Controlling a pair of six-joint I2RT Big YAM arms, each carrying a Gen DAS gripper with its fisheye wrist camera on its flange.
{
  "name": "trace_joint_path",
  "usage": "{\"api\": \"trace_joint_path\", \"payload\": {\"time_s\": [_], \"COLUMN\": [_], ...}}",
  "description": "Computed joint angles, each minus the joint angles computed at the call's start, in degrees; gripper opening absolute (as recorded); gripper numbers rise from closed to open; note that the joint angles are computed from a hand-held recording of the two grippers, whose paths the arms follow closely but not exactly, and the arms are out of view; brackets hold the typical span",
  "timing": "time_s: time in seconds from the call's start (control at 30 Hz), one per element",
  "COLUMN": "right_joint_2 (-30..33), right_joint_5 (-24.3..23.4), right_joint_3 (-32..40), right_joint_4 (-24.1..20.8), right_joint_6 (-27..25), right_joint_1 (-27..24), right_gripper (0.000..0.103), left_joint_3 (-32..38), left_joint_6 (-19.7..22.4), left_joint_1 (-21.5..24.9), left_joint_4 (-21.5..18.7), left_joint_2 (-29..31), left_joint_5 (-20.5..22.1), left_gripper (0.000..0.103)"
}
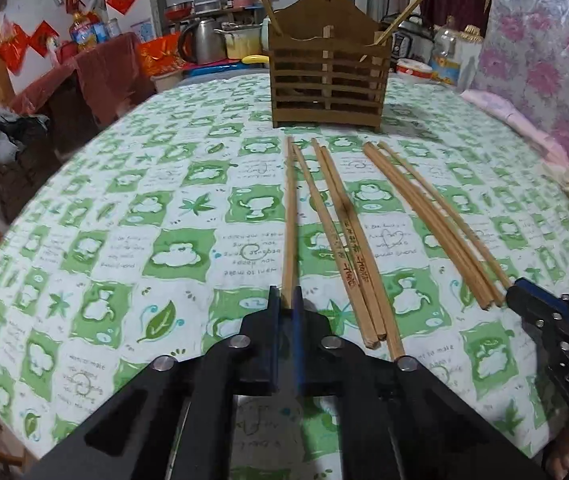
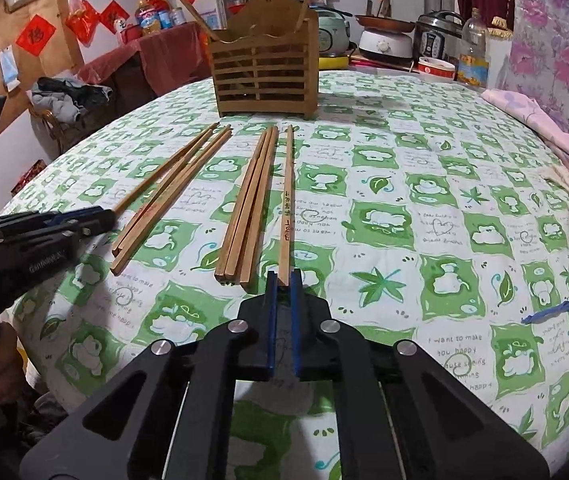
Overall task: Organize utensils
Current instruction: 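Close the right tool on a chopstick while the left tool grasps another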
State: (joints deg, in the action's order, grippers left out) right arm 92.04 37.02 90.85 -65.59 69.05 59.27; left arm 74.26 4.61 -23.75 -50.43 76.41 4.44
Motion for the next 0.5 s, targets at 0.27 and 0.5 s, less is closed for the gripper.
{"api": "trace_joint_path", "payload": {"time_s": [0.27,0.5], "right_joint_2": [-1.22,-1.47], "right_joint_5": [0.28,-0.17], "right_joint_3": [-1.49,-2.13], "right_joint_4": [1.76,2.53], "right_joint_6": [0.72,0.64], "right_joint_1": [0.41,0.34], "right_gripper": [0.006,0.010], "left_joint_3": [-0.68,-0.87], "left_joint_6": [-1.58,-1.52], "left_joint_1": [2.80,2.74], "left_joint_4": [0.75,1.63], "left_joint_2": [-0.69,-0.33], "left_joint_5": [4.51,3.60], "left_gripper": [0.006,0.006]}}
